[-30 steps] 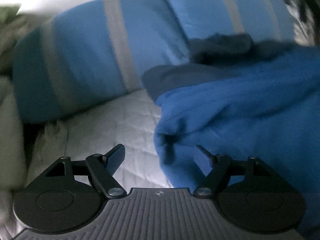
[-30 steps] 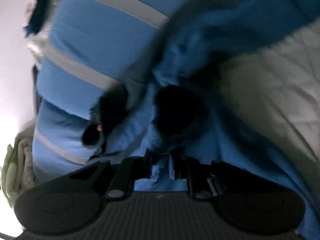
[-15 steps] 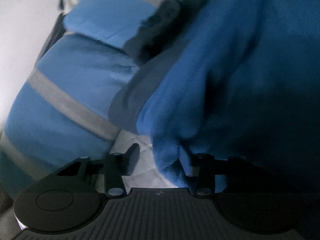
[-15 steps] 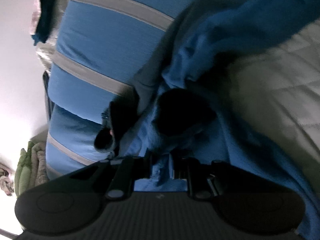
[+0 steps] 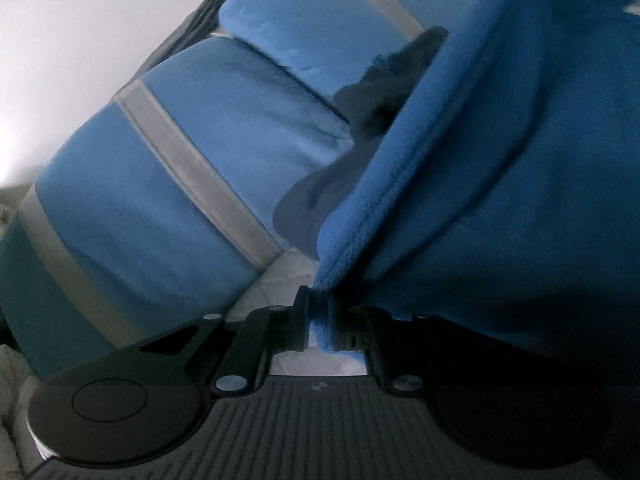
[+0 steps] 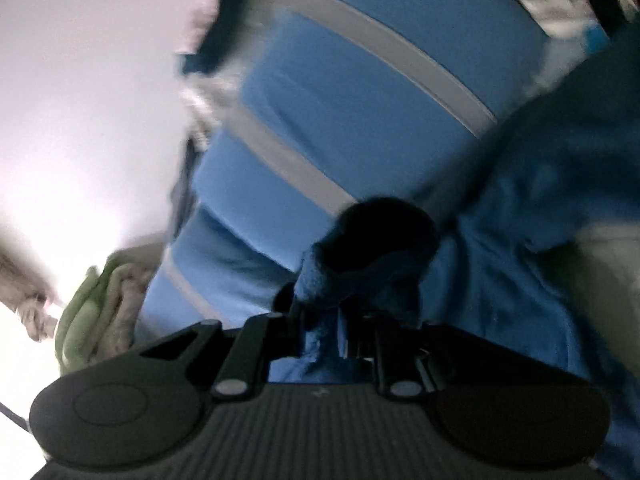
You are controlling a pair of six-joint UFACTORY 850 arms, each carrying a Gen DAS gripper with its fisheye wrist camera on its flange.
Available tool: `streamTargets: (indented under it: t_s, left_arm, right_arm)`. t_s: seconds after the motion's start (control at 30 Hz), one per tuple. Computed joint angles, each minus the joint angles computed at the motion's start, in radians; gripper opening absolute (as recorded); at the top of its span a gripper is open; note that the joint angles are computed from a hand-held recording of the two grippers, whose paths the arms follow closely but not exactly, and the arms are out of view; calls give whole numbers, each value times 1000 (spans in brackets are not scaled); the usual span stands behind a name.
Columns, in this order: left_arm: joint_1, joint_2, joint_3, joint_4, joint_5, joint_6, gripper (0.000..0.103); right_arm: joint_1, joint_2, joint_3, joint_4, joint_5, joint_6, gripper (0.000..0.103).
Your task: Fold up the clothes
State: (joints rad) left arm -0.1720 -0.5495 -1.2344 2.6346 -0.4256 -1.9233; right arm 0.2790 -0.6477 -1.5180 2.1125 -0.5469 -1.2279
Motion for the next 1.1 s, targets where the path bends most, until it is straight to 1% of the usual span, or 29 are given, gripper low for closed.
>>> streamTargets:
  t_s: [0.03,0.07,0.13,0.17,0.23,0.3,0.37,0.4,0.43,0.47,0.5,0.53,0.57,0.63,0.7,0.83,0.87,0.93,1.0,1.03,1.07,1.1]
  left_arm:
    - [0,-6,15,32,-26,12,9]
    - [-1,-11,26,42,-42,56,9]
    - [-1,-23,48,87,-76,120,9]
    - [0,-29,58,106,-92,154,9]
    - [-1,-34,80,142,-131,204,9]
    - [-6,-32,87,142,-153,237,11]
    - [-14,-26,92,124,-164,280,13]
    - [-20,-19,96,95,-165,317,20]
    - [-32,-14,101,51,-182,367,35]
    - [-43,-9,105,16,-200,409,42]
    - [-49,0,112,23,-207,409,50]
    - [-55,9,119,38,-214,402,54]
    - [-60,22,123,59,-191,376,56]
    - [-71,47,128,106,-144,316,58]
    - [-93,42,116,90,-122,337,58]
    - [-139,-12,67,-18,-143,472,58]
    - [-151,-24,57,-46,-148,505,57]
    - [-161,-56,31,-53,-168,558,56]
    - [-161,-70,16,-55,-166,599,40]
    - [-165,-72,12,-70,-158,628,16]
    - [-163,-67,15,-73,-149,624,8]
    - [-160,-62,18,-75,-140,619,8]
  right_arm:
    - [3,13,22,-19,12,25,15]
    - [3,9,43,-59,32,92,15]
    - [1,-4,71,-184,64,273,15]
    - [0,-13,81,-233,71,356,15]
    - [0,-19,90,-291,75,454,15]
    - [-1,-27,98,-350,77,551,15]
    - [5,-23,99,-360,98,554,15]
    - [4,-23,100,-355,98,556,15]
    - [3,-23,101,-350,98,558,15]
    - [2,-23,102,-344,98,559,15]
    - [2,-22,107,-330,95,552,15]
    - [0,-21,112,-306,85,533,15]
    - [-1,-20,118,-283,76,514,15]
    - [-4,-18,128,-239,56,479,15]
    - [-6,-17,130,-192,40,441,15]
    - [-13,-10,143,-146,19,402,15]
    - [-13,-11,143,-142,16,401,15]
    - [-15,-12,143,-140,12,406,15]
    - [-12,-18,133,-154,20,424,15]
    - [-10,-21,128,-161,25,433,15]
    - [-10,-21,127,-176,31,447,15]
    - [-9,-20,128,-200,39,471,15]
